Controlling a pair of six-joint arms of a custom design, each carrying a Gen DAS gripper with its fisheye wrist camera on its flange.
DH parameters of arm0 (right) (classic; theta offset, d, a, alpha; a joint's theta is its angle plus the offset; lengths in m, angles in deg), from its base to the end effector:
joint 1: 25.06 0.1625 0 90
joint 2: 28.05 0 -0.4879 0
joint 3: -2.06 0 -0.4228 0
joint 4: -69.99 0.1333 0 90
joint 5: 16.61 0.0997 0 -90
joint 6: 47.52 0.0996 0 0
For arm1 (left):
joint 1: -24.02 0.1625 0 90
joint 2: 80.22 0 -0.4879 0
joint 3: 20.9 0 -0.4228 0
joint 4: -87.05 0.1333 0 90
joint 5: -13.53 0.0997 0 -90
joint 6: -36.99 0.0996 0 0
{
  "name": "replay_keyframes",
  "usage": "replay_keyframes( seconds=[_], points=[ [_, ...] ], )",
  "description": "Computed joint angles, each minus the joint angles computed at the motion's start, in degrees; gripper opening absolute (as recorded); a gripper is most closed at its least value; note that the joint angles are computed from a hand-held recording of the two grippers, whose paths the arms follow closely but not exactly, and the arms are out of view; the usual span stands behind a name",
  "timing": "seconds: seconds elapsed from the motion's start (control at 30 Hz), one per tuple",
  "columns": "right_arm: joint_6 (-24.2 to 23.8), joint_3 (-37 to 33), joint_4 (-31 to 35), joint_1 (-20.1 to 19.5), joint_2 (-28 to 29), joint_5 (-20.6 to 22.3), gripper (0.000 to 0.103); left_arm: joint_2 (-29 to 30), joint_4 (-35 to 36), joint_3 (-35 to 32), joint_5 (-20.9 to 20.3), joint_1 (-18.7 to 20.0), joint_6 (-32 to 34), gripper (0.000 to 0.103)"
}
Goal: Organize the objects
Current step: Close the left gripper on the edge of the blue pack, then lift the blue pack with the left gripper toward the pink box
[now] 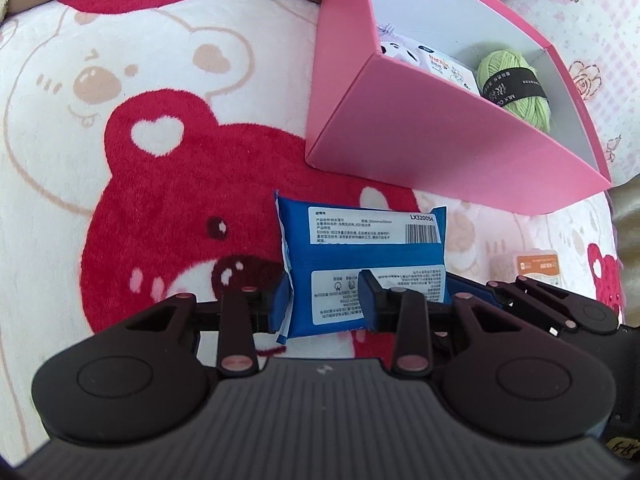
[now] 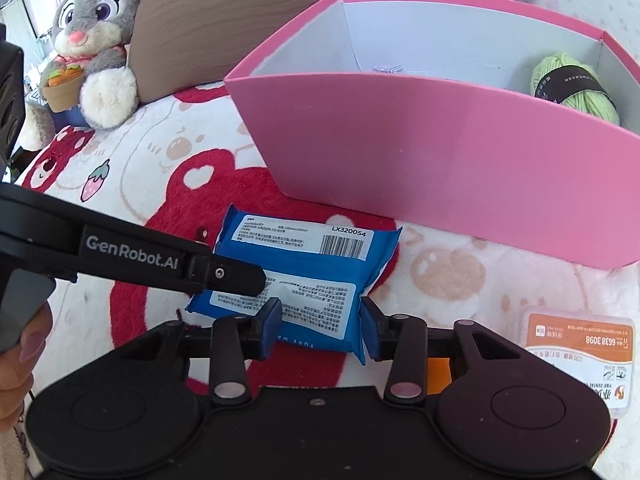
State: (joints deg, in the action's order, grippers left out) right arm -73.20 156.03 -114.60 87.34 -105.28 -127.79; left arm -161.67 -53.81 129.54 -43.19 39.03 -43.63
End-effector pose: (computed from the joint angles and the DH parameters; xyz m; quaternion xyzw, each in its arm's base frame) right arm 0.2150 -0.2663 0.1690 0.3695 -0.8985 0.1472 0.1858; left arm -0.2343 -0.2574 0.1401 -0.0014 0.9472 -0.2445 0.2073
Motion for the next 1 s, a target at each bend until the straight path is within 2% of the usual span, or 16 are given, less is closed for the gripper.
replay_keyframes(
  seconds=[0.23,0.83,1.0],
  points=[
    [1.1,0.36,3.31,1.12,-3.33,-0.24,0.056,-2.08,1.27,0.24,-0.88,-2.81,-1.64,0.034],
    [4.38,0.75,11.47,5.57,-11.69,-1.4,0.06,-5.89,7.65,-0.37,-1.99,-10.12,-5.95,0.034],
    [5.06,1.78,14.96,6.9,-16.25,-1.75,0.063,-7.27,7.79,-0.25,-2.87,-12.02,-6.84,0.034]
  ],
)
